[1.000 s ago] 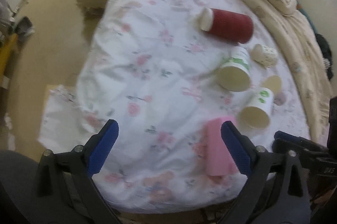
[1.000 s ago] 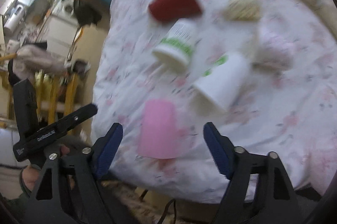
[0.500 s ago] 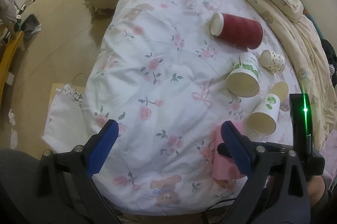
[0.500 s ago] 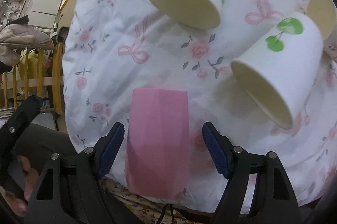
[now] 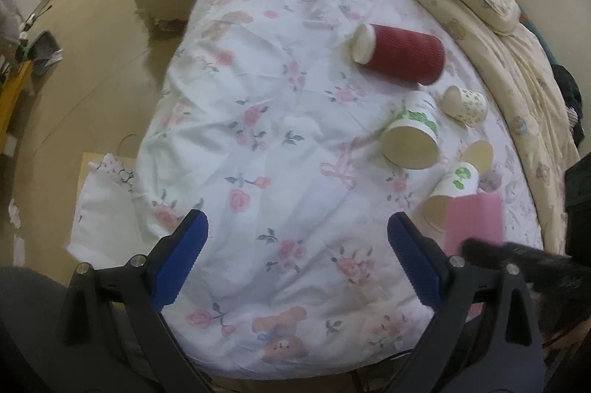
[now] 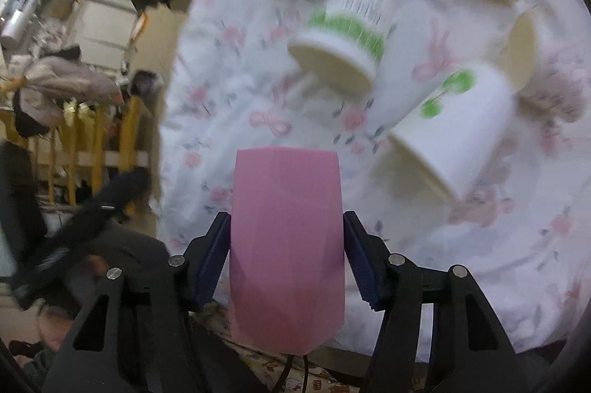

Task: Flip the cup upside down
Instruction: 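Lift the pink cup with the right tool and rotate its hexagonal base upward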

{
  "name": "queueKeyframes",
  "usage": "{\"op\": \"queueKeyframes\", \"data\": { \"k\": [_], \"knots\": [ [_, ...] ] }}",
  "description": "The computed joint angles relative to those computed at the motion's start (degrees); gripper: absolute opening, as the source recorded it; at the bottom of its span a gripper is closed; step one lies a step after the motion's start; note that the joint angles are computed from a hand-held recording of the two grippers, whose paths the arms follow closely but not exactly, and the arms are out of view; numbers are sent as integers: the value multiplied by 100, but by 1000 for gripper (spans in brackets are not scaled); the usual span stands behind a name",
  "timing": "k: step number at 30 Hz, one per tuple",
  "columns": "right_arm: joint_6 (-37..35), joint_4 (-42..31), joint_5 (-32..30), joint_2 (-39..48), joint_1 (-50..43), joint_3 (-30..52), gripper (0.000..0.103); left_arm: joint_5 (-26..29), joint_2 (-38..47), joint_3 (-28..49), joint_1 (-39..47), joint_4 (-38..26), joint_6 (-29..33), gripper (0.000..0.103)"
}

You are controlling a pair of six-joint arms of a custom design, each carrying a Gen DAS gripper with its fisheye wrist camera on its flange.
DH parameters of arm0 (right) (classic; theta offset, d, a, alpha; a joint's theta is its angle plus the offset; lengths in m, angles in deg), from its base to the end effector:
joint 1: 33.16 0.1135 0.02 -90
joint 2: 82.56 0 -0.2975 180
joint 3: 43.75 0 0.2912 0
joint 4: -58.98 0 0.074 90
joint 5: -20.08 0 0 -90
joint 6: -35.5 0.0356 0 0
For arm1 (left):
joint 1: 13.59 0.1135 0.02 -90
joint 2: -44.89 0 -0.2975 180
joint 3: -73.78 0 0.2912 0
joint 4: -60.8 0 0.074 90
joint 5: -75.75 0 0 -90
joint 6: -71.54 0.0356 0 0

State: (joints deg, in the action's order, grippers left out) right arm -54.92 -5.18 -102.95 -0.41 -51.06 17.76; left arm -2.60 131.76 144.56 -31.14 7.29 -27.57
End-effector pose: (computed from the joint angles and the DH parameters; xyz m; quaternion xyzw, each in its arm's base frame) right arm 0.2546 -0.0618 0.2021 0.1328 0.9486 0.2734 0.0881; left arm 0.3044 -0.1038 0.2278 0.0900 0.9751 -0.1378 0.1484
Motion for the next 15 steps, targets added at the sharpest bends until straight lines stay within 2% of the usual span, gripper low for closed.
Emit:
{"op": "queueKeyframes", "data": {
  "k": [3, 6, 8, 15],
  "knots": [
    [-284, -238, -274, -375, -568, -58, 63, 101, -95, -55, -146, 49, 118, 96],
    [-408, 31, -470, -656, -849, -335, 63, 109, -156, -91, -280, 108, 113, 96],
    [-655, -55, -638, -629, -1251, -408, 63, 165, -161, -97, -375, 102, 169, 96],
    [-531, 111, -593, -482, -1462, -348, 63, 153, -234, -168, -770, 92, 488, 97]
  ]
}}
